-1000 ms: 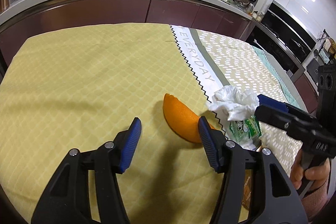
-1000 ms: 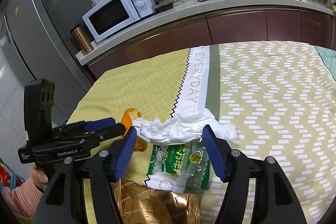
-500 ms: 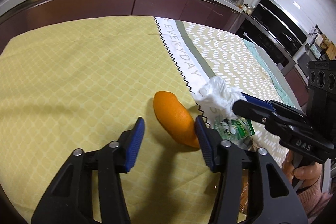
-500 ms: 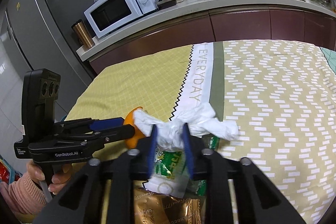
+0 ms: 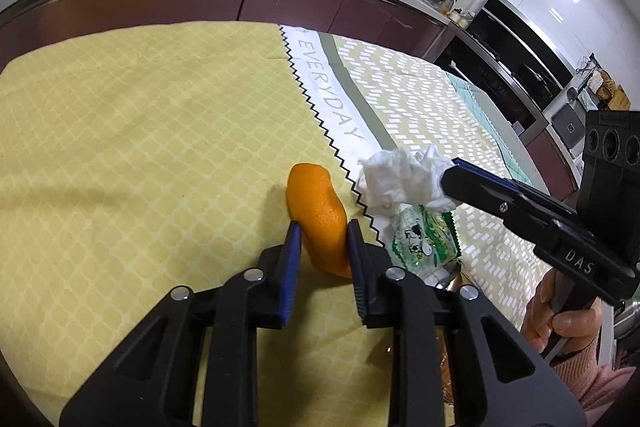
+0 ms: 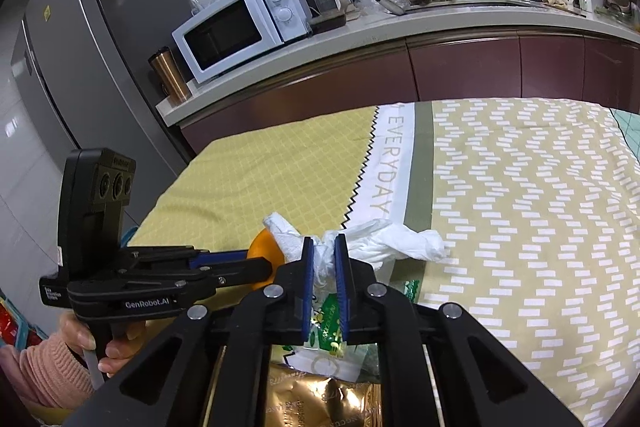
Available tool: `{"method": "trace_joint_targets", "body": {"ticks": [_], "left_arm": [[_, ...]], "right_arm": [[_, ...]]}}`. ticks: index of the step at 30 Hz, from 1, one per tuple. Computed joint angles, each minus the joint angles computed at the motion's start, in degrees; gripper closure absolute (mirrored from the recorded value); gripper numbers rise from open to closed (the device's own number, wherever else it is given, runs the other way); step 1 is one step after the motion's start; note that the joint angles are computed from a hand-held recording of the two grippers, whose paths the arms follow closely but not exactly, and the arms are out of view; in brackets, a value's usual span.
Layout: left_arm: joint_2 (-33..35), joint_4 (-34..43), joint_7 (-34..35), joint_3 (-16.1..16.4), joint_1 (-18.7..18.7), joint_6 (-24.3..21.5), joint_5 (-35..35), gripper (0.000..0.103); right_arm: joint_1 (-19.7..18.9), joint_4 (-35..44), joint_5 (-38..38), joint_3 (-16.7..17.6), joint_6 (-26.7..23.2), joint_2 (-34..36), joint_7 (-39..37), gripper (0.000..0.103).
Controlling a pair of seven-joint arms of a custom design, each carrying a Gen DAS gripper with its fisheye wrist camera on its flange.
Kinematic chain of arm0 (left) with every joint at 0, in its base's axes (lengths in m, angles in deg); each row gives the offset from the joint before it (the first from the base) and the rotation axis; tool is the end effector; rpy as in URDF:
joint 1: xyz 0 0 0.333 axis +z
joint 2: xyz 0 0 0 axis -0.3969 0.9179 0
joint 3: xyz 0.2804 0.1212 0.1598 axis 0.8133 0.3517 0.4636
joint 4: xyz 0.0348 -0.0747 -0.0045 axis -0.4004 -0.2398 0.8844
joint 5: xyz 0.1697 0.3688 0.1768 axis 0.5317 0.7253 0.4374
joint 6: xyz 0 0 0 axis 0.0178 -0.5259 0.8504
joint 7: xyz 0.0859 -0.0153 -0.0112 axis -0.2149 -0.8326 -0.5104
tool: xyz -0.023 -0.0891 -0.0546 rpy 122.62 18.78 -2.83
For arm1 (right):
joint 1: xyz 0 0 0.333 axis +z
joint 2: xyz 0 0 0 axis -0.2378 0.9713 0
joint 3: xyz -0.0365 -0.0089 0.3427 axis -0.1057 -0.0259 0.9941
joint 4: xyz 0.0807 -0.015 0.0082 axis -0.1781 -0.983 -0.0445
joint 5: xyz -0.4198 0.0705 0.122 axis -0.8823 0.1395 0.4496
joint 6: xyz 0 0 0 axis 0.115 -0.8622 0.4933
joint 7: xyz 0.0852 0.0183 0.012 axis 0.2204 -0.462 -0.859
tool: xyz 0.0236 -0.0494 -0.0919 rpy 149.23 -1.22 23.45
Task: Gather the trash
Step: 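Grasp the orange peel with the left tool while the right tool grasps a white tissue, then lift and carry the orange peel and tissue over to the blue bin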
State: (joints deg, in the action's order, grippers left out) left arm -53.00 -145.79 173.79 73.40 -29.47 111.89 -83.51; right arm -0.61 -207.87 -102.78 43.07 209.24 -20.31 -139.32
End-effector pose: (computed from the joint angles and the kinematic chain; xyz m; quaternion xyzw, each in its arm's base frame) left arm 0.5911 -0.2209 0.3653 0.2959 -0.8819 0.3534 0.0986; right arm 0.3596 0.2736 0.4302 -0.4673 0.7623 -0.2399 0.3782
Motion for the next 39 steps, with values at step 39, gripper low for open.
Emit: {"method": "trace_joint_targets", "body": {"ticks": [39], "left_arm": [[-10.67,-7.02,9.1,9.78,9.94,2.58,-11.43,0.086]], "right_arm": [[9.21,20.1,-27.28,-7.21,7.09,17.15,14.21,0.094]]}}
